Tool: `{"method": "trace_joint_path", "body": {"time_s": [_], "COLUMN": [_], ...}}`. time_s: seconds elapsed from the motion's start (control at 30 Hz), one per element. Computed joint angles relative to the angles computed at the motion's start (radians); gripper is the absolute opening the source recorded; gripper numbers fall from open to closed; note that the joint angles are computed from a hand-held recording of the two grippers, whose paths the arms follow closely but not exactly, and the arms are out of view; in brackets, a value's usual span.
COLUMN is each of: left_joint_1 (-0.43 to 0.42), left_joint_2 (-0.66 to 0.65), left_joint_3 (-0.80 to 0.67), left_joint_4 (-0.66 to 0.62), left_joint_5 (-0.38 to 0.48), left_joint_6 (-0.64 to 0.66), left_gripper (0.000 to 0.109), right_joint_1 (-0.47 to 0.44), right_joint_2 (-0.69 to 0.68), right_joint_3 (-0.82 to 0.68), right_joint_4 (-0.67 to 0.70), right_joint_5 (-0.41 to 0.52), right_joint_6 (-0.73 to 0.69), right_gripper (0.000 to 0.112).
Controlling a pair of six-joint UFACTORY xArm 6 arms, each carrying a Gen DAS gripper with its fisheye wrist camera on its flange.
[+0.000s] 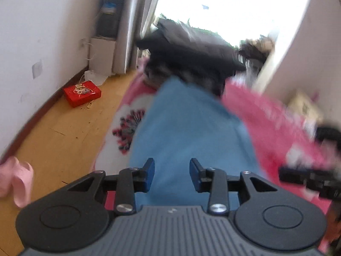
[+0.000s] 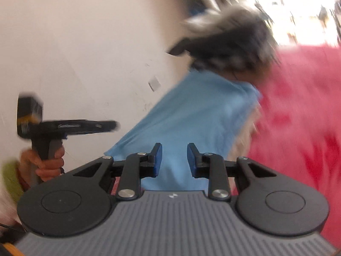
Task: Fold clothes
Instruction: 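Lower the shirt onto the beige garment beside the stack with both grippers, then open both grippers and release the shirt onto the pile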
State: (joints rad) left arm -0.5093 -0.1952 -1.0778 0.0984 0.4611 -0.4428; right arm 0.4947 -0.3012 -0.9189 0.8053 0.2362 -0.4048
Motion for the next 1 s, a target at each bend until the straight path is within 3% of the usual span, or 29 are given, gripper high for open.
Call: {"method": "trace_joint_path", "body": {"time_s": [0.07,0.13,0.27,0.4,0.57,0.6,0.67,0.83,0.9,1.0], "left_joint_1": [-0.007,0.004,0.008,0.010,0.047,0.057,0.079,0.060,0.041,0.024], "left_joint_2": [0.022,-0.007,-0.024,0.164,0.393,0.396,0.385,0.391,0.469,0.644], "left_joint_3": [0.005,0.037,0.004,-0.197,-0.402,-0.401,-0.374,-0.431,-0.552,-0.797], "left_joint_4": [0.081,0.064,0.041,-0.075,-0.042,-0.083,-0.190,-0.170,-0.180,-0.186], "left_joint_5": [0.038,0.031,-0.017,-0.048,0.068,0.067,0.037,-0.011,0.017,0.106], "left_joint_6": [-0.048,-0.066,-0.021,0.099,-0.013,-0.025,-0.027,0.011,0.059,0.099], "left_gripper": [0.038,0.036,0.041,0.045,0.043,0.050,0.050,0.048,0.048,0.049], "right_joint_1": [0.025,-0.001,-0.022,-0.003,0.001,-0.029,-0.051,-0.075,-0.073,-0.075], "right_joint_2": [-0.007,0.013,-0.055,0.037,0.206,0.216,0.164,0.083,0.139,0.262], "right_joint_3": [0.067,0.083,0.114,-0.007,-0.124,-0.115,-0.040,0.009,-0.083,-0.225], "right_joint_4": [-0.119,-0.244,-0.171,-0.156,-0.053,-0.057,-0.003,0.189,0.368,0.472], "right_joint_5": [-0.050,0.016,0.038,-0.061,-0.129,-0.098,-0.064,-0.069,-0.085,-0.082], "right_joint_6": [0.040,0.158,0.147,0.060,-0.050,-0.042,-0.044,-0.231,-0.405,-0.529], "right_gripper": [0.024,0.026,0.026,0.026,0.025,0.024,0.024,0.024,0.024,0.024]}}
